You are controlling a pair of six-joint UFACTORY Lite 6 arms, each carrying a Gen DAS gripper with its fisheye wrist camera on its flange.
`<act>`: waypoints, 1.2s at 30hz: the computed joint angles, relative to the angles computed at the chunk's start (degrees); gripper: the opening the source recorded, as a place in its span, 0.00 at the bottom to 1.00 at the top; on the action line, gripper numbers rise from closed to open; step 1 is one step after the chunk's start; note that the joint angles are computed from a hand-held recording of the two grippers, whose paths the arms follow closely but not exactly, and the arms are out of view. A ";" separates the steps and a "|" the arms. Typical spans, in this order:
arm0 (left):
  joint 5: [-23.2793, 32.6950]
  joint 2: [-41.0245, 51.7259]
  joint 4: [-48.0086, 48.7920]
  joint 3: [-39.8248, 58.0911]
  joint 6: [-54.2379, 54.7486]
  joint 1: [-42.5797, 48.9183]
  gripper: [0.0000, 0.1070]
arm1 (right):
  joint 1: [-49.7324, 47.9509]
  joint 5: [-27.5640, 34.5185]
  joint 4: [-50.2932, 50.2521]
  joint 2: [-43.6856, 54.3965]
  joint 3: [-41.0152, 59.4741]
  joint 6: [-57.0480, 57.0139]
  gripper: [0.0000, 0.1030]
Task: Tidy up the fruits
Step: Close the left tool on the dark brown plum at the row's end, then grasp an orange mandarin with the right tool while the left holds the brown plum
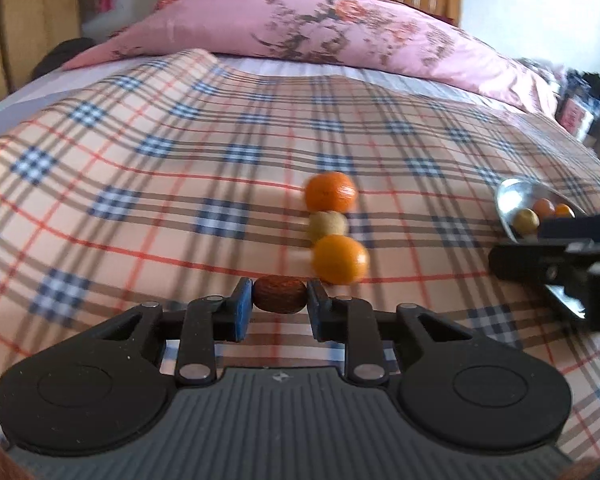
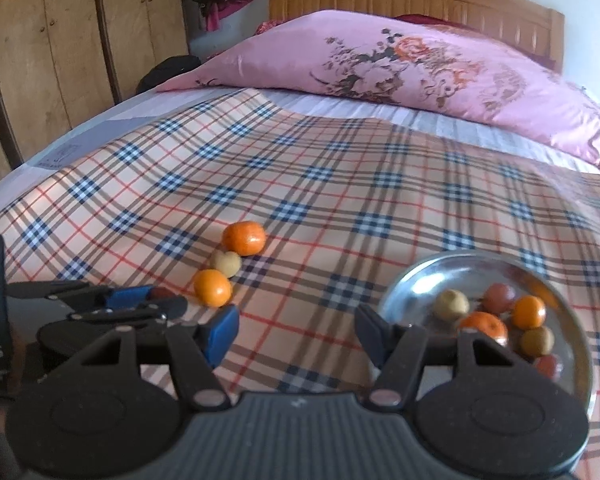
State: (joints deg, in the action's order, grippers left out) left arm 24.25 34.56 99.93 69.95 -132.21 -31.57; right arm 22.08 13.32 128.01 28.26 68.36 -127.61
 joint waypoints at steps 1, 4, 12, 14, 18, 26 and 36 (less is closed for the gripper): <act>0.43 -0.83 -0.04 -0.95 -0.53 0.26 0.27 | 0.55 -0.19 -0.98 0.88 0.87 1.37 0.62; 1.40 -2.62 -1.35 -2.75 0.12 0.83 0.27 | 2.04 0.02 -6.32 4.02 4.14 7.97 0.62; 2.12 -7.28 1.11 -7.92 -3.45 2.47 0.27 | 6.28 -1.05 -11.08 14.41 15.67 16.15 0.61; 2.90 -7.64 0.88 -8.35 -3.07 2.48 0.27 | 6.70 -1.30 -11.73 16.64 18.33 17.54 0.61; 2.91 -8.19 1.76 -9.33 -4.94 2.84 0.27 | 7.80 -2.57 -19.53 21.07 24.20 26.35 0.57; 2.28 -8.09 4.06 -10.16 -8.14 3.69 0.27 | 9.55 -5.23 -24.03 24.84 28.39 31.33 0.30; 3.13 -7.74 0.63 -8.82 -5.90 1.99 0.27 | 8.75 -5.07 -2.44 19.81 21.96 8.62 0.21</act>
